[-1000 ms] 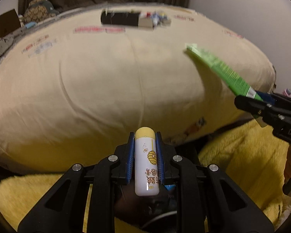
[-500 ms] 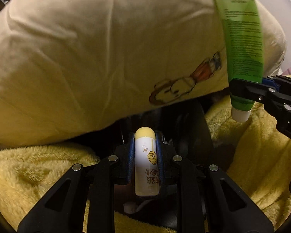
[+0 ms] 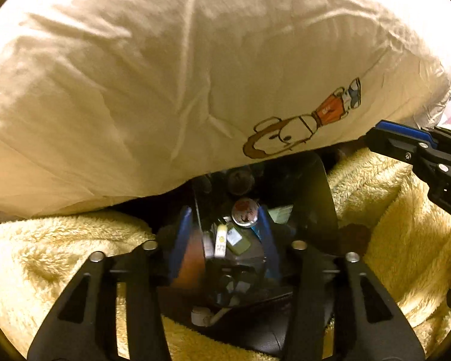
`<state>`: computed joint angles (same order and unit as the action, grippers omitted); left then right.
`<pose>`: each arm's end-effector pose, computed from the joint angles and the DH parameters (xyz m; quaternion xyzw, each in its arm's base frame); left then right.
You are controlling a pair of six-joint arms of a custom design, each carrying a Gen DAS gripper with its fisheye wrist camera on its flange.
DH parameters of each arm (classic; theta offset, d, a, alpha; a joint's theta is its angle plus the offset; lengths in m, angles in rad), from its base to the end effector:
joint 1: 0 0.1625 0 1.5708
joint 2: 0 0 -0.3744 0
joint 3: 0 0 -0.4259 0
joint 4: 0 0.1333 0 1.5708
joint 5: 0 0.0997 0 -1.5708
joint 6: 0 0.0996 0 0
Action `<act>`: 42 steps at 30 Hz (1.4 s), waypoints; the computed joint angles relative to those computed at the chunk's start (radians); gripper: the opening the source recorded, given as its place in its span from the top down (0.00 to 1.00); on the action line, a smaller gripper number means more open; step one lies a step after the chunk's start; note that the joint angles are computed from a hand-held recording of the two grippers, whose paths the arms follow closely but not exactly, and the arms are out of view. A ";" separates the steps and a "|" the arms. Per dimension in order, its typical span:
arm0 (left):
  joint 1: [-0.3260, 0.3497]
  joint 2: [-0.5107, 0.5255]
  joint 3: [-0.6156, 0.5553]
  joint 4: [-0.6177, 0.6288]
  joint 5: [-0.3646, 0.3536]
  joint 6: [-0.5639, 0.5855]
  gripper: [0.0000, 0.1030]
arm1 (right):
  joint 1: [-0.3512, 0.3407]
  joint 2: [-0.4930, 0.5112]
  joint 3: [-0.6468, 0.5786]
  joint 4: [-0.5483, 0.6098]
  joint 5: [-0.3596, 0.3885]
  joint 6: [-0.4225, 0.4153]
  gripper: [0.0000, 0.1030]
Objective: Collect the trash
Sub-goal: 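Lower both held items into the bin and open both tools, then raise both open tools back over the remaining toiletries, then grasp the black box with the left tool while the right tool grasps the yellow-capped bottle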
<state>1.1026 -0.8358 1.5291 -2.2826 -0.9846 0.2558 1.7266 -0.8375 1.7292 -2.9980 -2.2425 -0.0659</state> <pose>-0.1387 -0.6917 0.0869 0.3365 0.8962 -0.0394 0.2863 0.1703 -0.6248 0.0931 0.0141 -0.9145 0.2638 0.3063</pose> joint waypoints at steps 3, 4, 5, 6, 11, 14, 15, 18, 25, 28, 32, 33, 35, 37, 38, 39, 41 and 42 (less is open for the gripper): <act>-0.008 -0.014 0.010 -0.032 0.011 0.010 0.43 | 0.008 -0.008 0.000 -0.035 -0.033 -0.021 0.60; -0.011 -0.019 0.013 -0.048 0.016 0.017 0.38 | 0.017 -0.009 0.001 -0.069 -0.054 -0.040 0.51; -0.014 -0.021 0.011 -0.058 0.022 0.021 0.35 | 0.021 -0.010 0.002 -0.090 -0.064 -0.053 0.47; -0.020 -0.024 0.012 -0.080 0.031 0.029 0.31 | 0.026 -0.012 0.001 -0.103 -0.072 -0.062 0.46; -0.049 -0.041 0.007 -0.178 0.044 0.075 0.21 | 0.052 -0.010 -0.010 -0.232 -0.108 -0.161 0.24; -0.058 -0.045 -0.017 -0.215 0.047 0.103 0.17 | 0.060 0.004 -0.039 -0.287 -0.111 -0.217 0.17; -0.061 -0.044 -0.026 -0.232 0.048 0.114 0.16 | 0.064 0.005 -0.049 -0.302 -0.115 -0.236 0.16; -0.069 -0.034 -0.059 -0.272 0.052 0.143 0.14 | 0.066 0.014 -0.089 -0.319 -0.121 -0.277 0.14; -0.077 0.024 -0.137 -0.345 0.052 0.182 0.13 | 0.073 0.018 -0.157 -0.355 -0.128 -0.357 0.10; -0.073 0.047 -0.181 -0.342 0.045 0.188 0.12 | 0.067 0.038 -0.213 -0.342 -0.123 -0.371 0.10; -0.065 0.096 -0.265 -0.314 0.033 0.186 0.12 | 0.056 0.064 -0.282 -0.298 -0.102 -0.371 0.10; -0.063 0.103 -0.278 -0.311 0.033 0.186 0.12 | 0.056 0.064 -0.282 -0.298 -0.102 -0.371 0.10; -0.056 0.137 -0.336 -0.296 0.031 0.182 0.12 | 0.047 0.082 -0.322 -0.273 -0.086 -0.368 0.10; -0.049 0.164 -0.385 -0.274 0.024 0.173 0.12 | 0.036 0.102 -0.368 -0.240 -0.060 -0.356 0.10; -0.046 0.178 -0.411 -0.263 0.022 0.168 0.12 | 0.030 0.114 -0.393 -0.220 -0.046 -0.348 0.10; -0.043 0.197 -0.444 -0.252 0.024 0.165 0.12 | 0.025 0.130 -0.425 -0.197 -0.035 -0.340 0.10; -0.038 0.228 -0.495 -0.238 0.028 0.164 0.12 | 0.017 0.165 -0.489 -0.158 -0.015 -0.339 0.11; -0.036 0.247 -0.528 -0.227 0.027 0.162 0.12 | 0.015 0.179 -0.514 -0.149 -0.014 -0.343 0.11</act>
<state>1.0668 -0.5883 1.0012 -2.5093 -0.9576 0.4182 1.7418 -0.6588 1.2155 -3.1474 -2.2562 -0.4087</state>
